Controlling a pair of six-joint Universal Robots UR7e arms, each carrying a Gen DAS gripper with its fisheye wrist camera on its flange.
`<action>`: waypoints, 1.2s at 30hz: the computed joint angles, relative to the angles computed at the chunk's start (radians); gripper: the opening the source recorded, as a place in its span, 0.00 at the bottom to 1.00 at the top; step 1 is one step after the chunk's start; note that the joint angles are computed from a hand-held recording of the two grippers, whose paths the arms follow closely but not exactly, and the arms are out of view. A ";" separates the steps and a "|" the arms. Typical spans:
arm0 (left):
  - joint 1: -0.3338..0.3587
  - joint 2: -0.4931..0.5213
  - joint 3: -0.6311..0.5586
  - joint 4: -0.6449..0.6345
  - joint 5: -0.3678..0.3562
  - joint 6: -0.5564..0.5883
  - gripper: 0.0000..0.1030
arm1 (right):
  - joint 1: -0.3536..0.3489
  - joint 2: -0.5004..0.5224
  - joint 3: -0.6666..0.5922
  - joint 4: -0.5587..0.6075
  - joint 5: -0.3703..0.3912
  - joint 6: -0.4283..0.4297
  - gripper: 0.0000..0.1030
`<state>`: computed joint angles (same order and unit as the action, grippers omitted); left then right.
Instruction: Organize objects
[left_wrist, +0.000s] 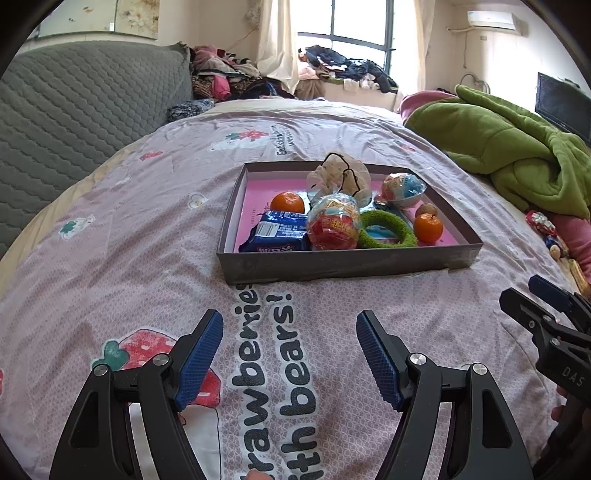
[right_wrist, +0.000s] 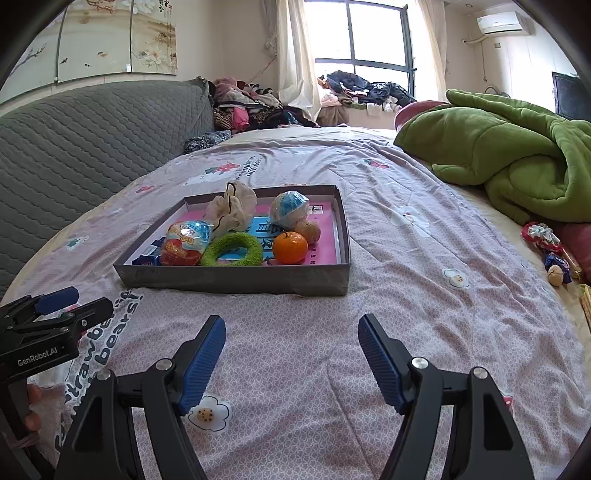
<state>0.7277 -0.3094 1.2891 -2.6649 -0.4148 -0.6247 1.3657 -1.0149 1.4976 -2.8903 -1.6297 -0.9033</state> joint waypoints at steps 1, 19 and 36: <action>0.001 0.000 0.002 -0.013 -0.003 0.009 0.74 | -0.001 0.000 0.001 0.001 -0.003 -0.001 0.72; 0.007 0.014 -0.003 -0.035 0.007 0.031 0.74 | -0.003 0.006 0.003 0.001 -0.024 -0.006 0.72; 0.007 0.017 -0.006 -0.047 0.003 0.053 0.74 | -0.003 0.014 -0.008 0.012 -0.046 0.003 0.72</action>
<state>0.7350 -0.2923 1.2836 -2.7120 -0.4118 -0.5722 1.3630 -1.0014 1.4900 -2.8784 -1.6754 -0.9005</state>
